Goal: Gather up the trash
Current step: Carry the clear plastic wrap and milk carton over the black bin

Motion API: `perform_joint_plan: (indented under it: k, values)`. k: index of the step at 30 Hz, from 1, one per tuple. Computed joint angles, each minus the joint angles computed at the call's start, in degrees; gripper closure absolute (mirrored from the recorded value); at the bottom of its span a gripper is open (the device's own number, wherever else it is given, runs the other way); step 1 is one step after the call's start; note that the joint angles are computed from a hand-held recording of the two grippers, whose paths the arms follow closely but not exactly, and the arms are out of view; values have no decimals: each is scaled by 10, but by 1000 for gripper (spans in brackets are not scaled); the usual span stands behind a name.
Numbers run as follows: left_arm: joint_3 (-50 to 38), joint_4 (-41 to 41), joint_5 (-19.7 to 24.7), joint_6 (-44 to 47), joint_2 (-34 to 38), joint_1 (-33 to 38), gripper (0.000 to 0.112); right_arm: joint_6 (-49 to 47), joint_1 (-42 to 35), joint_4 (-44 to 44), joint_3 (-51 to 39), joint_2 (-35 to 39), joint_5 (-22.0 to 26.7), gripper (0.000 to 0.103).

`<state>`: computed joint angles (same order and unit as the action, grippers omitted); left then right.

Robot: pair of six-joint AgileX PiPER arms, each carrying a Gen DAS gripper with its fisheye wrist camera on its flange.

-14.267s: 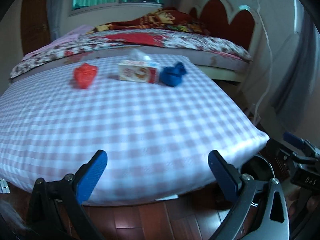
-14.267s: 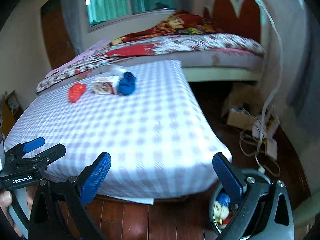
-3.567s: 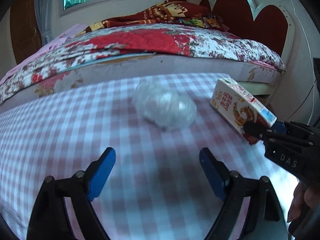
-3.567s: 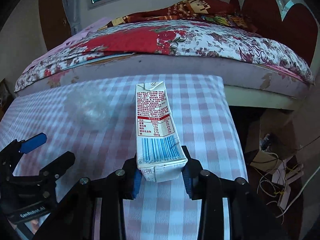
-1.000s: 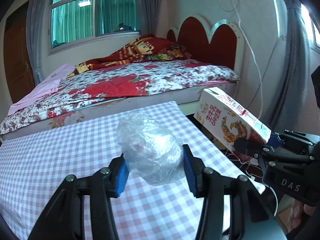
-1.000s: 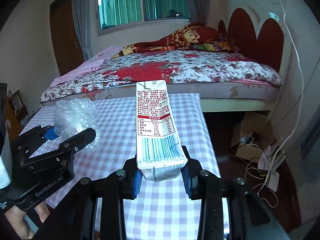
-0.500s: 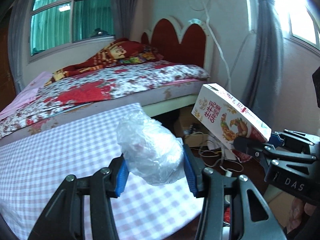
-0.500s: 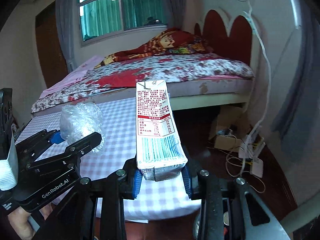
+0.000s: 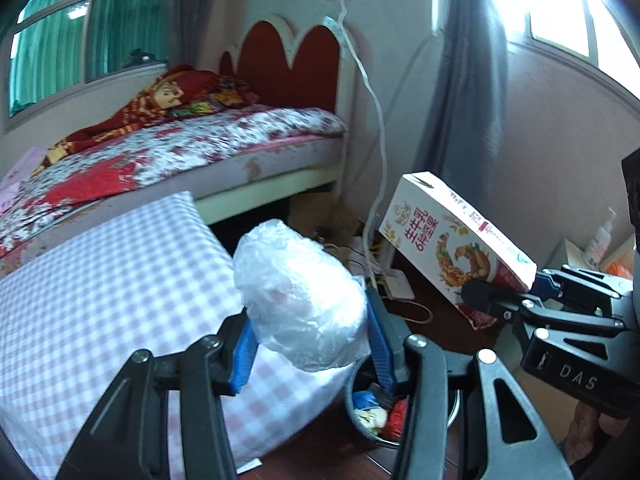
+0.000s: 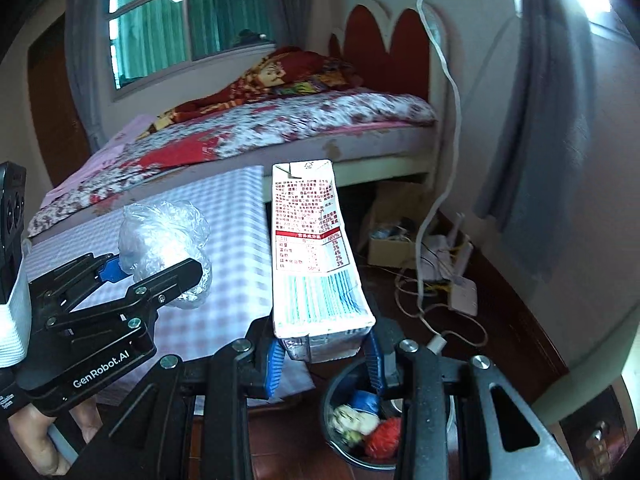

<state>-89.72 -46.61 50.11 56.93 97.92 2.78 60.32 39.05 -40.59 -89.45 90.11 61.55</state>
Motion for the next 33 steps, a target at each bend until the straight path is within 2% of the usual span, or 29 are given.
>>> perform_joint_plan:
  k: [13, 18, 27, 33]
  values:
    - [123, -23, -41, 40, -18, -93, 63, 75, -40, 7, 231, -117, -48, 67]
    - [156, -17, -58, 36, -8, -120, 63, 67, -77, 33, 313, -147, -93, 67]
    - [179, -3, -93, 34, 22, -161, 63, 3, -139, 90, 377, -125, -184, 67]
    - [176, 23, -115, 9, 75, -177, 62, -95, -191, 146, 404, -75, -254, 67]
